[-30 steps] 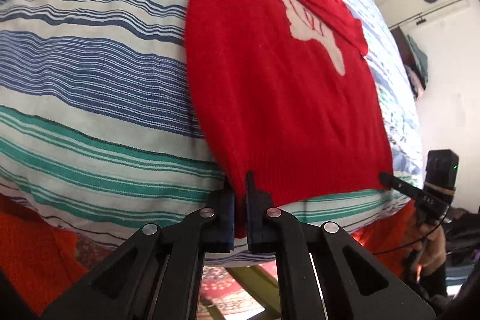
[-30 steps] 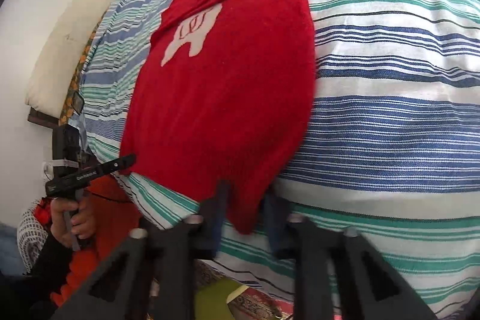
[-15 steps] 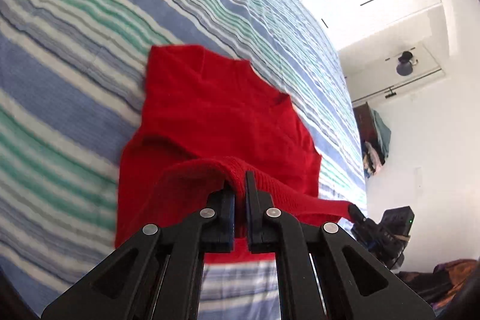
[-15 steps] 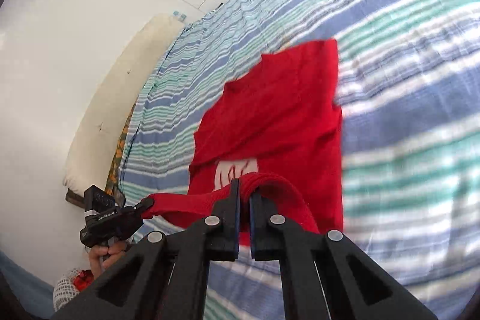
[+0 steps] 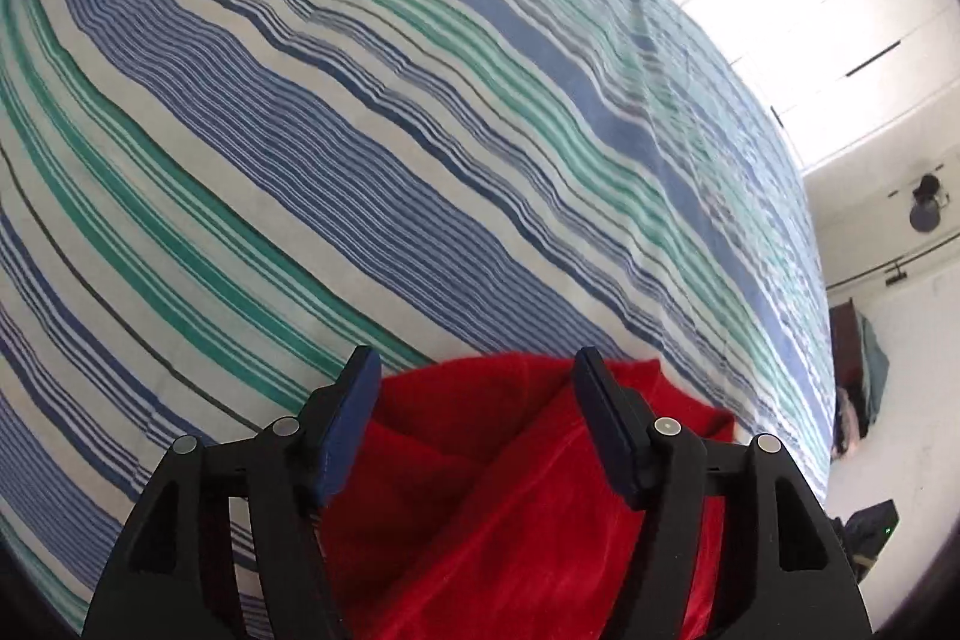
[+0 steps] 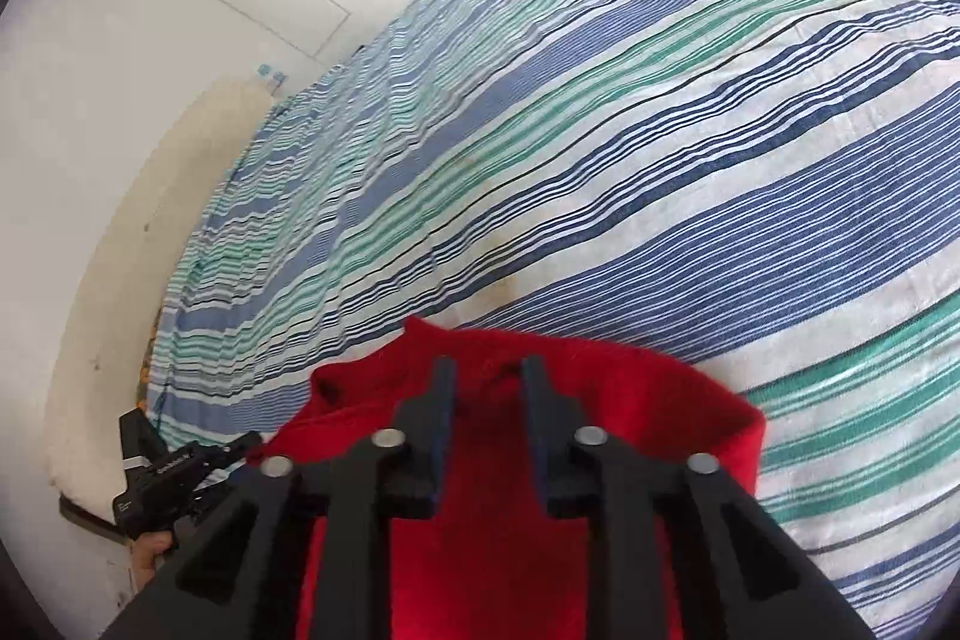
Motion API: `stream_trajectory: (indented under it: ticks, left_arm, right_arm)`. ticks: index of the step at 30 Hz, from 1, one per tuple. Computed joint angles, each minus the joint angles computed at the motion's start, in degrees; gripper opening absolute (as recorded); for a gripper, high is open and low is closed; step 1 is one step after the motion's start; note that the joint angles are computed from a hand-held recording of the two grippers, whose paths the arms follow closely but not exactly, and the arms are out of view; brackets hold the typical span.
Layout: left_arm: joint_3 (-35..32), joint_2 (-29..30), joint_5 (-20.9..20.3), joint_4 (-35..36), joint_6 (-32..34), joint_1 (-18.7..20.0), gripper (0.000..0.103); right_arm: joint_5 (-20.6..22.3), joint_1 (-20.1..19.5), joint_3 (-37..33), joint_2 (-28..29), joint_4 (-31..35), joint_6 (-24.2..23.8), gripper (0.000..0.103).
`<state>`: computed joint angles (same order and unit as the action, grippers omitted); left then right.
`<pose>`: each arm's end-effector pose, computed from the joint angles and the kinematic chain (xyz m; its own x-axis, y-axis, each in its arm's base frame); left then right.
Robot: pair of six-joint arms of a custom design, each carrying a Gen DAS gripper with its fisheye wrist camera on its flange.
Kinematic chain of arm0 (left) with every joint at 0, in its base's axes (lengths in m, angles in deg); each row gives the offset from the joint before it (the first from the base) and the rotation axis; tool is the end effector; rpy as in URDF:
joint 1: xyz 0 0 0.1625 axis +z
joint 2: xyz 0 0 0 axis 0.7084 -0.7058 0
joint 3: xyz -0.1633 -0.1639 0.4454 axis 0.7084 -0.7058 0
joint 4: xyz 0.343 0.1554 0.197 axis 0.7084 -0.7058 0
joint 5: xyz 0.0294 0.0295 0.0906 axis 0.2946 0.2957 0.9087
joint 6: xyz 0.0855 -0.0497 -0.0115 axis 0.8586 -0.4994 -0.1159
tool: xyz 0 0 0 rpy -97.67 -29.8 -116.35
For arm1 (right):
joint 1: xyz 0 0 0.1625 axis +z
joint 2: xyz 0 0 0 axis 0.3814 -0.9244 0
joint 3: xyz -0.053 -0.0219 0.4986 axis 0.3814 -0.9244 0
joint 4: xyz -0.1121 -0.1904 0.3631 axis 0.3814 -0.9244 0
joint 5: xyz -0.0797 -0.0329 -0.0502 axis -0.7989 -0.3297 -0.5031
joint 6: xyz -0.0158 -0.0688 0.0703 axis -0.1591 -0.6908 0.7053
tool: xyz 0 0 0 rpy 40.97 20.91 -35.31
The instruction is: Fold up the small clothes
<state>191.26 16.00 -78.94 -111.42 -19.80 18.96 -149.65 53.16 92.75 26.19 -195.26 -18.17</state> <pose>-0.1414 -0.6996 0.1388 -0.9584 -0.1428 -0.2470 -0.0071 0.8774 -0.4797 -0.0398 -0.6554 0.2577 -0.9584 0.2655 0.1052 0.1125 0.6895 -0.7155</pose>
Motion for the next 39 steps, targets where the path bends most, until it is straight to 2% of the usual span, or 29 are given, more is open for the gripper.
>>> stream_trajectory:
  ticks: [1, 3, 4, 5, 6, 7, 9, 11, 12, 13, 14, 15, 17, 18, 19, 20, 22, 25, 27, 30, 31, 33, 34, 35, 36, 37, 38, 39]
  left_arm:
    - [1.92, -1.23, 1.0, -2.16, 1.41, -0.89, 0.07]
    - [6.32, -3.27, 3.1, -6.67, 5.8, -3.3, 0.074]
    - [8.6, -3.79, 2.39, -9.4, 9.02, -4.52, 0.079]
    - [10.92, -4.3, 0.61, -11.55, 12.88, -5.65, 0.086]
    - [12.52, -4.49, -1.04, -12.38, 16.08, -6.46, 0.09]
    - [13.88, -4.26, -1.8, -12.39, 19.19, -7.31, 0.095]
    - [14.32, -1.76, 1.61, -10.91, 22.26, -8.17, 0.097]
    - [11.25, 0.84, 4.89, -3.76, 18.09, -6.44, 0.094]
    - [9.68, 1.53, 5.67, 0.19, 13.8, -5.14, 0.089]
    - [9.15, 1.16, 4.96, 1.73, 11.63, -4.14, 0.079]
    - [9.79, 0.13, 4.33, 0.87, 10.27, -4.18, 0.078]
    - [11.24, -1.52, 3.17, -1.4, 9.52, -4.75, 0.079]
    - [14.84, -4.94, 1.4, -5.12, 10.31, -6.53, 0.092]
    - [17.11, -6.63, 2.38, -6.67, 10.7, -8.04, 0.094]
    - [19.54, -8.18, 3.76, -7.97, 11.12, -9.54, 0.097]
    - [22.13, -9.61, 5.48, -8.5, 11.09, -11.12, 0.097]
    - [27.35, -12.14, 9.44, -8.26, 9.39, -14.17, 0.097]
    - [34.11, -13.09, 15.47, -9.05, 4.93, -16.98, 0.097]
    - [35.5, -11.99, 17.75, -8.7, 2.31, -16.05, 0.097]
    - [37.52, -10.01, 23.9, -9.0, -0.72, -14.97, 0.097]
    - [37.74, -9.36, 24.75, -9.8, -0.75, -14.32, 0.097]
    - [38.4, -7.68, 23.5, -15.58, 2.11, -12.55, 0.103]
    - [38.79, -6.92, 23.13, -18.42, 3.4, -11.97, 0.103]
    - [38.79, -6.24, 23.06, -19.91, 4.0, -11.84, 0.103]
    - [38.74, -6.01, 23.43, -20.2, 4.17, -11.98, 0.103]
    - [38.75, -5.99, 23.75, -19.95, 4.1, -12.21, 0.103]
    - [38.82, -5.91, 23.84, -20.31, 4.42, -12.19, 0.103]
    - [39.0, -5.78, 23.76, -21.09, 4.79, -12.13, 0.103]
  right_arm:
    - [-0.56, 0.34, 0.55, -0.48, -1.68, -1.52, 0.052]
    - [-1.92, 1.6, 2.41, -1.91, -4.22, -6.5, 0.052]
    - [-2.72, 2.49, 3.34, -2.67, -4.34, -9.31, 0.052]
    - [-1.75, 3.05, 4.64, -3.86, -3.26, -12.15, 0.052]
    - [1.11, 3.18, 6.26, -5.34, -1.11, -15.06, 0.052]
    - [4.09, 3.19, 7.9, -6.58, 1.24, -17.91, 0.052]
    - [7.21, 3.04, 11.03, -8.18, 6.13, -23.12, 0.055]
    - [4.3, 2.85, 13.74, -7.49, 6.3, -26.61, 0.061]
    - [0.73, 2.48, 14.69, -6.33, 4.7, -26.99, 0.061]
    - [-3.8, 1.93, 15.17, -5.02, 3.69, -25.89, 0.061]
    - [-6.42, 0.98, 15.36, -4.22, 3.36, -24.58, 0.056]
    - [-6.64, 0.39, 16.26, -4.23, 1.16, -24.53, 0.047]
    - [-6.7, 1.46, 18.6, -5.79, -3.83, -23.57, 0.044]
    - [-4.87, 1.78, 20.2, -7.31, -5.73, -23.29, 0.046]
    - [-3.55, 2.3, 21.84, -8.56, -7.99, -23.63, 0.057]
    - [-4.21, 3.43, 23.43, -9.41, -11.04, -24.44, 0.071]
    - [-8.01, 5.69, 26.7, -9.7, -18.46, -27.41, 0.08]
    - [-15.13, 7.21, 31.01, -9.0, -26.91, -29.88, 0.08]
    - [-18.71, 6.41, 33.3, -8.51, -31.07, -28.42, 0.08]
    - [-25.06, 3.55, 35.94, -7.31, -36.17, -26.04, 0.08]
    - [-26.56, 2.18, 36.66, -7.13, -37.64, -25.11, 0.08]
    - [-28.66, -0.85, 38.29, -6.5, -41.36, -23.13, 0.08]
    - [-29.45, -2.52, 38.83, -6.18, -41.75, -21.65, 0.086]
    - [-28.5, -5.0, 39.76, -6.29, -41.45, -20.84, 0.099]
    - [-25.15, -7.9, 40.96, -5.68, -43.55, -21.72, 0.103]
    - [-21.67, -9.54, 42.11, -4.61, -48.05, -23.48, 0.103]
    - [-20.35, -10.15, 42.53, -3.87, -50.5, -24.15, 0.103]
    - [-21.21, -9.73, 42.21, -3.62, -50.66, -24.13, 0.103]
